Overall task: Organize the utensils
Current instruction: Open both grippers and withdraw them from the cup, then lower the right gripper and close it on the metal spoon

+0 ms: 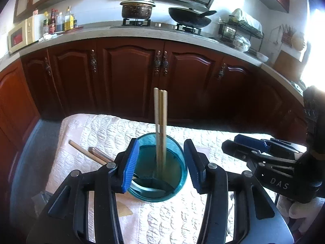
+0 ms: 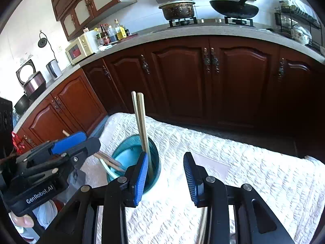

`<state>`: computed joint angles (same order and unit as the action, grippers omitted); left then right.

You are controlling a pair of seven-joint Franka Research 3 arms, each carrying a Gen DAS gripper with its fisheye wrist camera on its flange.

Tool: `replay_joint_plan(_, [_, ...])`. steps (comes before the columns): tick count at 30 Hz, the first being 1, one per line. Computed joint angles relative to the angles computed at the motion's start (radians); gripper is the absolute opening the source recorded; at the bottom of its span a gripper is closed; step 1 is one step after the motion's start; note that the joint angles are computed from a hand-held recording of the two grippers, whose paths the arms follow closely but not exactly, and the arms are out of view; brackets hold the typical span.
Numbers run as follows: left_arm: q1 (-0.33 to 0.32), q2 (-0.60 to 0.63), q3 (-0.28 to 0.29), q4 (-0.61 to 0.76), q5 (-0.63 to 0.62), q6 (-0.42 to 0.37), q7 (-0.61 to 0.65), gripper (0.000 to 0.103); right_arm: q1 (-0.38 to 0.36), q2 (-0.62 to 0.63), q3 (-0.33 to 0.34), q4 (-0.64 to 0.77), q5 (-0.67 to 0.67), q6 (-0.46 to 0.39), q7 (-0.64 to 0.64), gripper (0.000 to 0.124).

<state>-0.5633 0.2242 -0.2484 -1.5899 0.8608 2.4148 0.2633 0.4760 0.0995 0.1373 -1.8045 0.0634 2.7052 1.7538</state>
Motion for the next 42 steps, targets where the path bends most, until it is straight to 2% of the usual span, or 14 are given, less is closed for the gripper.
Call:
replay_joint_plan(11, [-0.057,0.057,-0.009,0.07,-0.002,-0.023,0.038,0.047,-0.043,-0.164,0.014,-0.203,-0.105,0.046,0.127,0.038])
replay_joint_plan(18, [-0.096,0.091,0.0,0.109,-0.008,-0.034,0.055,0.05,-0.084,-0.222,0.033,-0.276,-0.125,0.052,0.179,0.039])
replay_joint_plan(33, [-0.15,0.153,0.013,0.173,-0.045,-0.044,0.119,0.051,-0.129,-0.307,0.053,-0.383,-0.117,0.039,0.223,0.04])
replay_joint_plan(42, [-0.14,0.171,0.007,0.159,-0.121,-0.018,0.16,0.051,-0.161,-0.372,0.043,-0.492,-0.081,0.016,0.219,0.041])
